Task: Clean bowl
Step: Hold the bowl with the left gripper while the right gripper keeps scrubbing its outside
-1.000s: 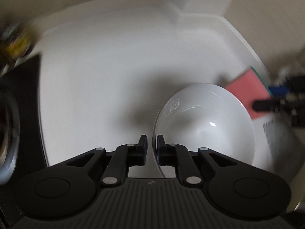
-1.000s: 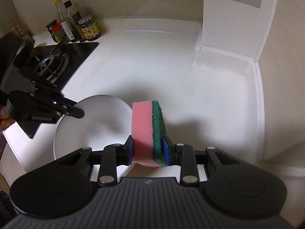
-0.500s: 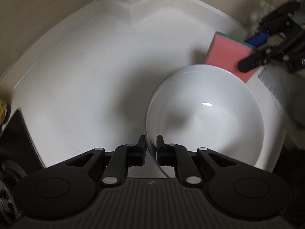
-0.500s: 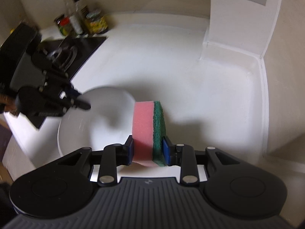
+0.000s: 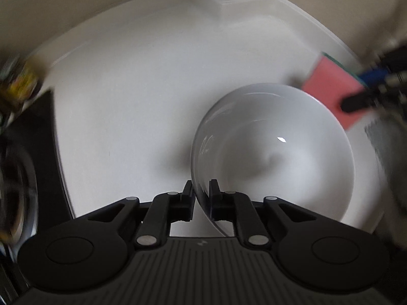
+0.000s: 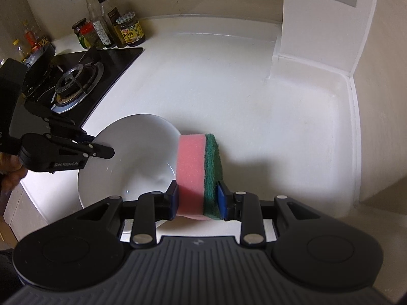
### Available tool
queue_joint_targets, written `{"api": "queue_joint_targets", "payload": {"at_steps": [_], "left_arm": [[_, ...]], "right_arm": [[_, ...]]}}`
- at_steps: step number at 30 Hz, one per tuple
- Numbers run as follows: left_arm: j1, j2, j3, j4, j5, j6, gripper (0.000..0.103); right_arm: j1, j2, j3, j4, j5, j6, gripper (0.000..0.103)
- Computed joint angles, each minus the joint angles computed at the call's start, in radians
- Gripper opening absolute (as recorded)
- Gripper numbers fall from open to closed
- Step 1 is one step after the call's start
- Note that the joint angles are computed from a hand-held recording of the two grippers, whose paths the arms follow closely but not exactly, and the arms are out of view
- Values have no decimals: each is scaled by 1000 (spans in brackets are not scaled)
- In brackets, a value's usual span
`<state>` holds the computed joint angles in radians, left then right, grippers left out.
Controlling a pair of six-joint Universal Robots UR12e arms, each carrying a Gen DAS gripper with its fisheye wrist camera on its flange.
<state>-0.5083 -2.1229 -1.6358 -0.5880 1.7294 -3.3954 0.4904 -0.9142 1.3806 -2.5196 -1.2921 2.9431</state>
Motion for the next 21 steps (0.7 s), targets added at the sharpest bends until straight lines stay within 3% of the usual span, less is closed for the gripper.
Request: {"api": "queue_joint_targets", "payload": {"at_steps": [3,5,9,13,15,21], "left_arm": [[13,-3,8,-9,-36,138,15],[20,-2,7,-9,-45,128,14],[7,7,-7,6,-5,-43,13],[-14,13,-22,8,52,-282,13],[-22,12,-31,17,60,-351,12],[-34,-1,-37,47,94,-353,10]], "right_arm": [[2,16,-25,0,-6,-3,27],[6,22,-36,4,-19,-11,27],[7,18,-29,5,-19,-16,27],[6,10,-14,-6,-17,-2,27],[7,6,-6,-13,-16,5,27],[10,5,-7,-8,-23,-9,27]]}}
